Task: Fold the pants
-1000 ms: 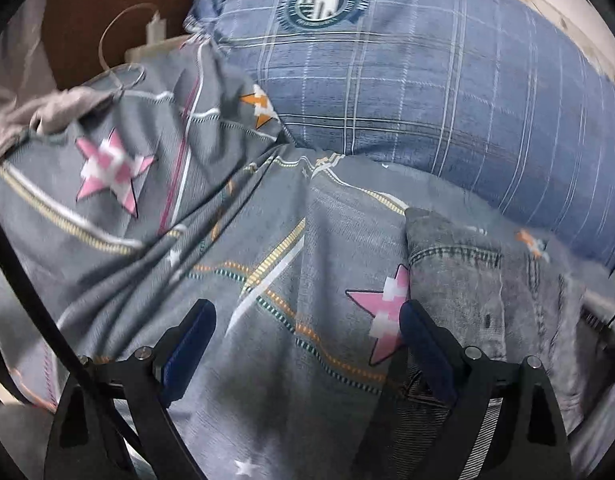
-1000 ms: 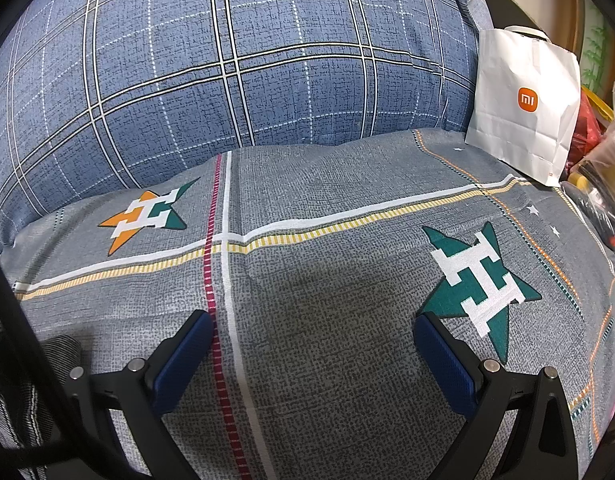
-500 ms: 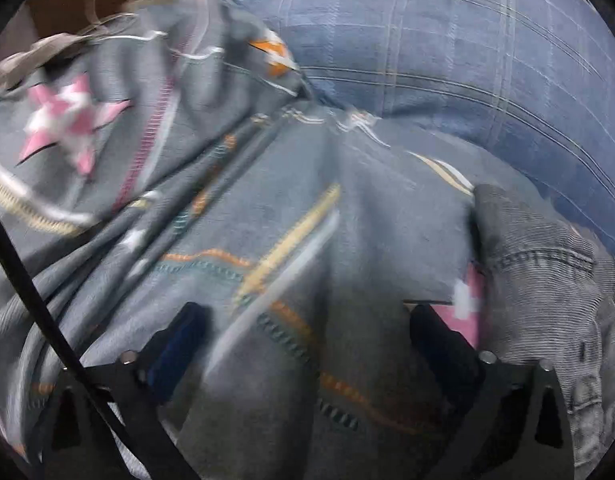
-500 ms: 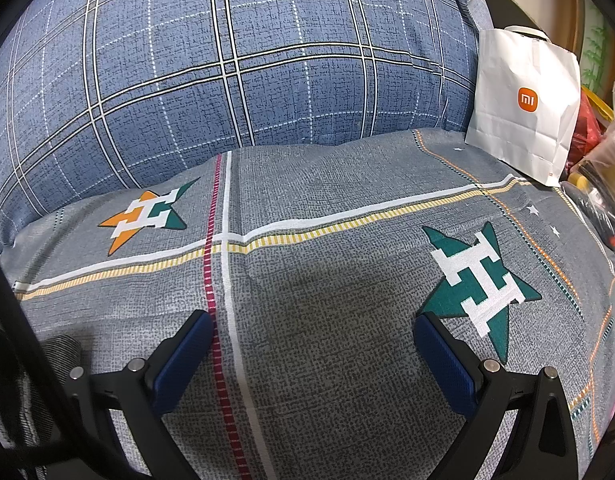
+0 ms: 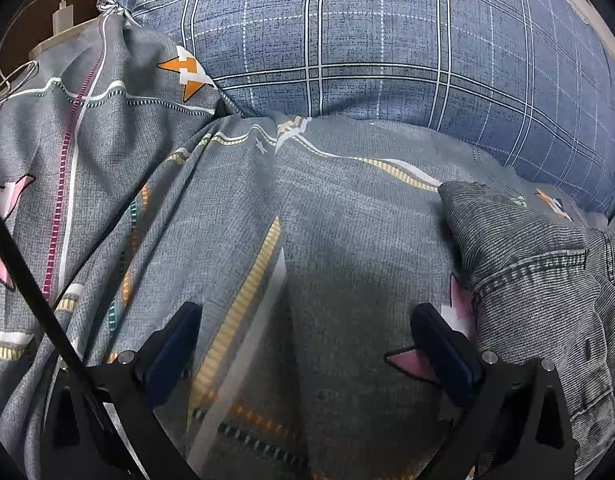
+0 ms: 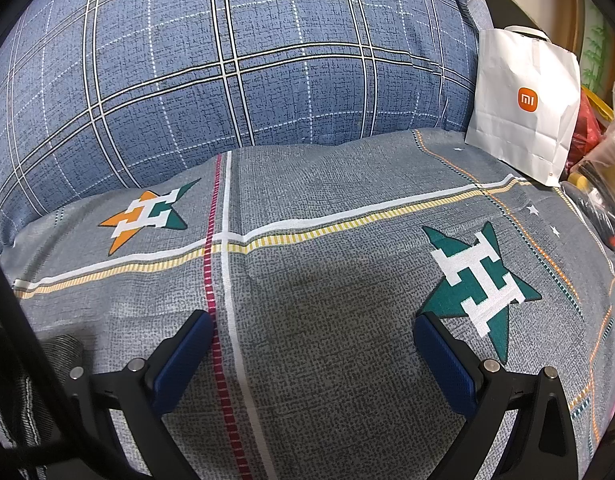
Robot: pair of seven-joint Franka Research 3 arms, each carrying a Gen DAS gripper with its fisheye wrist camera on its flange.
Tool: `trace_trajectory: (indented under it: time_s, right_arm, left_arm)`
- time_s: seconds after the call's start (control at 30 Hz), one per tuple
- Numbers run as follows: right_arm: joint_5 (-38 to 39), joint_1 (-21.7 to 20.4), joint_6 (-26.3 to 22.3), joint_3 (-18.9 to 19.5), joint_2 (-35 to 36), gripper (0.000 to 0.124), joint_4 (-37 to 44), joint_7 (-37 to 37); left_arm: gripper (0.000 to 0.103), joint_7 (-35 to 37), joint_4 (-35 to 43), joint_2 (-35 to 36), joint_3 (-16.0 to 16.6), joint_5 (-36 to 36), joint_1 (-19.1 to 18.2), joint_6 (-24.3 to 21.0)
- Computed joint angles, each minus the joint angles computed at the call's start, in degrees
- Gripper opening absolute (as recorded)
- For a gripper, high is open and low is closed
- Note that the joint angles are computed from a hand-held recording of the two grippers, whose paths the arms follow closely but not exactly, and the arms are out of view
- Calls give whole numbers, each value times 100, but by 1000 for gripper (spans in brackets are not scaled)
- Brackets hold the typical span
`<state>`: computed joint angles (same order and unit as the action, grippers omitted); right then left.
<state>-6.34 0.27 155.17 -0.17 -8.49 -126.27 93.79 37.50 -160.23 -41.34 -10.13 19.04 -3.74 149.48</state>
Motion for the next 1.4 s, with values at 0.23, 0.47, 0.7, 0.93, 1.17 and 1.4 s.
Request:
trace_trajectory:
  time_s: [0.23,0.47,0.7,0.93,1.17,1.4]
  right_arm:
    - [-2,2,3,-2,-2,102,-3,2]
    - [-2,2,3,-2,-2,102,-3,2]
    - [-2,2,2,-2,1,102,1,1]
    - [-2,2,1,-2,-2,102,-2,2]
    - [-2,2,1,-2,-2,102,-2,2]
    - [-4,2,2,-2,-2,102,-2,3]
  left_arm:
    - [103,42,-20,11,39,-15,20,69]
    - [103,37,-31,-23,31,-30,10,52]
    - [103,19,-40,-49,23,-29,4,40]
    - [103,-27,19,-20,-42,54,29,-61]
    - [103,-142,-13,-61,-47,95,12,-85]
    - [103,-179,-25,-70,-67,126,15,-81]
